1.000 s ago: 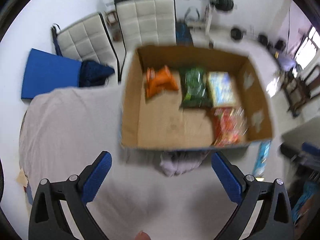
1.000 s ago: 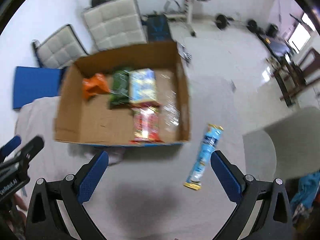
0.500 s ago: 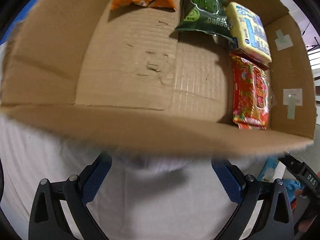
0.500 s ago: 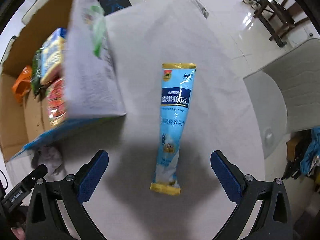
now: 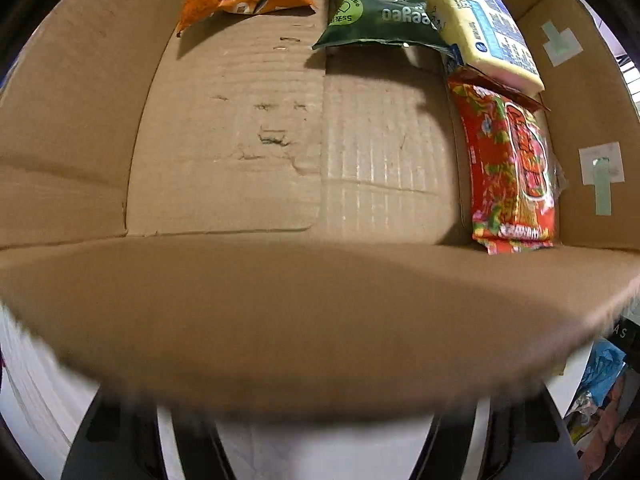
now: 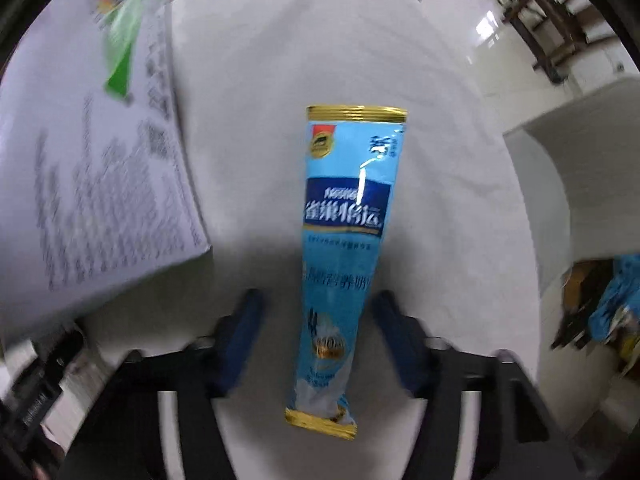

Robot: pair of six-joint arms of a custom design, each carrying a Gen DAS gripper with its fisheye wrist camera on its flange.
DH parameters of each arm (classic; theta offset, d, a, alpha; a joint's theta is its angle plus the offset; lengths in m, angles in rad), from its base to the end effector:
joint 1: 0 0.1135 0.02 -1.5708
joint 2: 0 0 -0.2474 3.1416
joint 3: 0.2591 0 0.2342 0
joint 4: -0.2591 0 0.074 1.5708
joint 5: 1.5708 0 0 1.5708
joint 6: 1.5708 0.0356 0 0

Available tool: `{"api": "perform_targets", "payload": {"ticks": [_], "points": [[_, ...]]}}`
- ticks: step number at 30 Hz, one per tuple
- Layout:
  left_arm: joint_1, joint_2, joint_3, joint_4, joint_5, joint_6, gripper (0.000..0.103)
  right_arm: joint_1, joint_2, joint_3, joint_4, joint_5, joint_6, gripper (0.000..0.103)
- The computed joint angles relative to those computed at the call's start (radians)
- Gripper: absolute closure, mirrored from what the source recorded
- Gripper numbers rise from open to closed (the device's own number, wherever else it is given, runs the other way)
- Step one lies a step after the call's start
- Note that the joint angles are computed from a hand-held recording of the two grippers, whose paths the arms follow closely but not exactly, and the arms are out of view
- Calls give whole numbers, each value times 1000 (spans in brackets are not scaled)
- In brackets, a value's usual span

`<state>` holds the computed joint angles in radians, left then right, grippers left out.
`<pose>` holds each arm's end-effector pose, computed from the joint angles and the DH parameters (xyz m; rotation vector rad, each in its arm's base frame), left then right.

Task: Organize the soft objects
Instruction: 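Grasp the lilac towel with the left tool while the right tool grasps the blue tube pack, then lower the towel and tube pack into the box and open both tools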

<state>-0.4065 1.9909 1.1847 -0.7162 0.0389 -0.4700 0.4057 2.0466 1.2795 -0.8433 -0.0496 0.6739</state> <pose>0.2991 -0.1303 0.1081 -0.0973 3.1116 -0.0868 0.3058 0.1333 0.1100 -0.4136 -3.0541 -0.0342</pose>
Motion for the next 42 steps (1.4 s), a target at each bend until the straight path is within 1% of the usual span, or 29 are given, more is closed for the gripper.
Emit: {"api": "perform_targets", "payload": {"ticks": [1, 2, 4, 7, 9, 10, 12, 17, 20, 23, 26, 27, 29, 32, 33, 34, 36, 37, 38, 39, 42], "points": [[-9, -12, -15, 3, 0, -8, 38, 8, -4, -2, -9, 3, 0, 76], [-18, -33, -39, 11, 0, -19, 38, 15, -13, -13, -11, -2, 0, 80], [-45, -75, -81, 16, -5, -42, 39, 41, -14, -18, -12, -10, 2, 83], [-85, -145, -140, 17, -12, -77, 39, 60, -26, -35, -16, -15, -22, 85], [-125, -197, -180, 11, -26, -109, 39, 97, -52, -74, -3, -28, -13, 85], [-107, -250, -224, 4, -25, -90, 39, 122, -68, -98, 4, -34, -8, 85], [-136, -302, -261, -7, -26, -121, 39, 147, -92, -129, 15, -46, -4, 85], [-213, -397, -289, -46, -48, -194, 39, 228, -157, -166, 11, -63, 13, 86], [-251, -470, -290, -91, -59, -230, 39, 268, -199, -161, -12, -67, 11, 86], [-300, -528, -260, -149, -83, -264, 39, 277, -257, -163, -36, -65, -16, 86], [-291, -569, -245, -172, -88, -252, 39, 301, -318, -141, -77, -68, -22, 86], [-300, -579, -228, -192, -92, -260, 39, 274, -329, -139, -83, -70, -57, 86], [-301, -615, -201, -235, -91, -265, 39, 285, -357, -92, -127, -63, -67, 86], [-282, -634, -111, -319, -94, -244, 39, 309, -396, -40, -177, -63, -64, 86], [-289, -642, -89, -340, -102, -248, 39, 298, -373, 8, -192, -64, -82, 86], [-282, -643, -70, -351, -107, -240, 39, 300, -378, 36, -213, -64, -85, 86], [-292, -649, -16, -391, -119, -245, 39, 277, -444, 27, -246, -65, -122, 86], [-294, -647, 9, -403, -125, -246, 39, 278, -447, 53, -263, -62, -126, 86], [-295, -647, 33, -418, -131, -244, 39, 295, -444, 89, -283, -57, -117, 86], [-294, -645, 59, -432, -133, -238, 39, 347, -456, 109, -297, -43, -71, 86], [-282, -631, 130, -456, -137, -219, 39, 336, -449, 187, -340, -47, -91, 86]]}}
